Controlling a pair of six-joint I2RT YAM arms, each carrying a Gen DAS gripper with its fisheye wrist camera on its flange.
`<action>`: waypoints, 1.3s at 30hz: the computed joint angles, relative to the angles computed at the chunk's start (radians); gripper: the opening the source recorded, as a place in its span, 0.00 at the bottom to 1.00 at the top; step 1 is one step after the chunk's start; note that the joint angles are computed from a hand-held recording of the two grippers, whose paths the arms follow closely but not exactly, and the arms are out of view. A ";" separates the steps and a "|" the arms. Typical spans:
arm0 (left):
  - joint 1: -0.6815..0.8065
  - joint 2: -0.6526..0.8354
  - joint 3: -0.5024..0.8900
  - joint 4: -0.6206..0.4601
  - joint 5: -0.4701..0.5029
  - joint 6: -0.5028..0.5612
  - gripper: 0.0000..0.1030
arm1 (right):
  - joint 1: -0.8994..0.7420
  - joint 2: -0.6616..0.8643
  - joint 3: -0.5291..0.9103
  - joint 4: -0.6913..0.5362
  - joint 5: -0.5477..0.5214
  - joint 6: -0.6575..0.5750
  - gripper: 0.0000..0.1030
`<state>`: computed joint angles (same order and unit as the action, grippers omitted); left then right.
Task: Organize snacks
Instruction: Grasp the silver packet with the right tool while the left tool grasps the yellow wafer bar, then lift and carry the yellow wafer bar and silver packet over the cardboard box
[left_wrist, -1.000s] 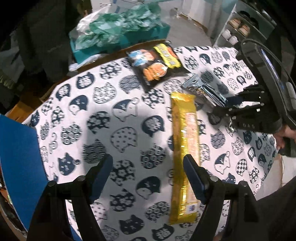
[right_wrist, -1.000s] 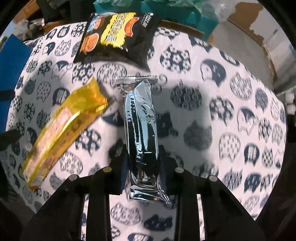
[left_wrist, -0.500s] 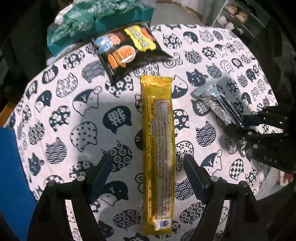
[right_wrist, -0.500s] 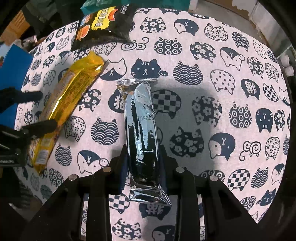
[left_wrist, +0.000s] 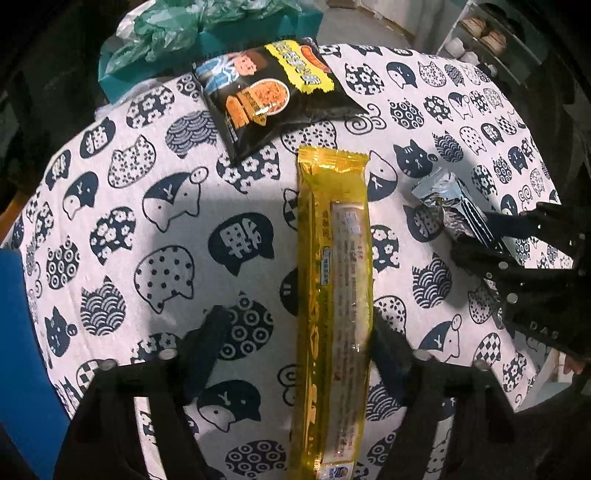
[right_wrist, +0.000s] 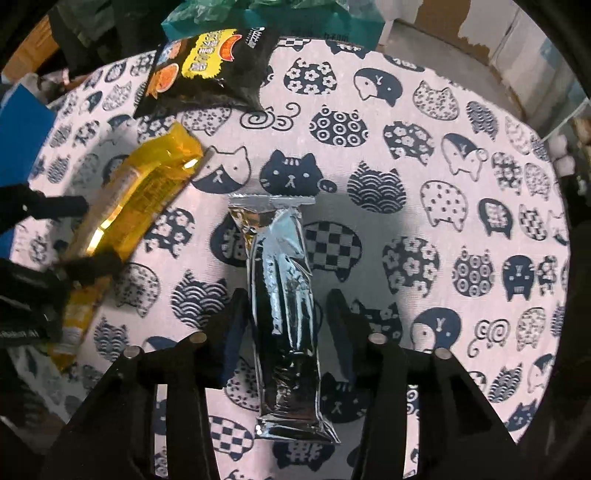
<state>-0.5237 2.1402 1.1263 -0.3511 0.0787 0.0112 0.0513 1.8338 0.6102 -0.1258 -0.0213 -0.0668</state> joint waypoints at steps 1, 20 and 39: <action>0.001 -0.004 -0.009 0.011 0.008 0.005 0.60 | 0.033 0.012 -0.001 0.018 0.023 0.022 0.38; -0.003 -0.261 -0.200 -0.010 -0.045 0.007 0.28 | 0.221 -0.219 0.049 -0.192 -0.001 0.208 0.28; 0.138 -0.683 -0.353 -0.116 -0.028 0.136 0.28 | 0.350 -0.410 0.121 -0.308 -0.003 0.295 0.28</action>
<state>-0.3862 1.4573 0.7738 -0.4672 0.0507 0.1469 0.4011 1.4240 0.7315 -0.4334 -0.0242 0.2279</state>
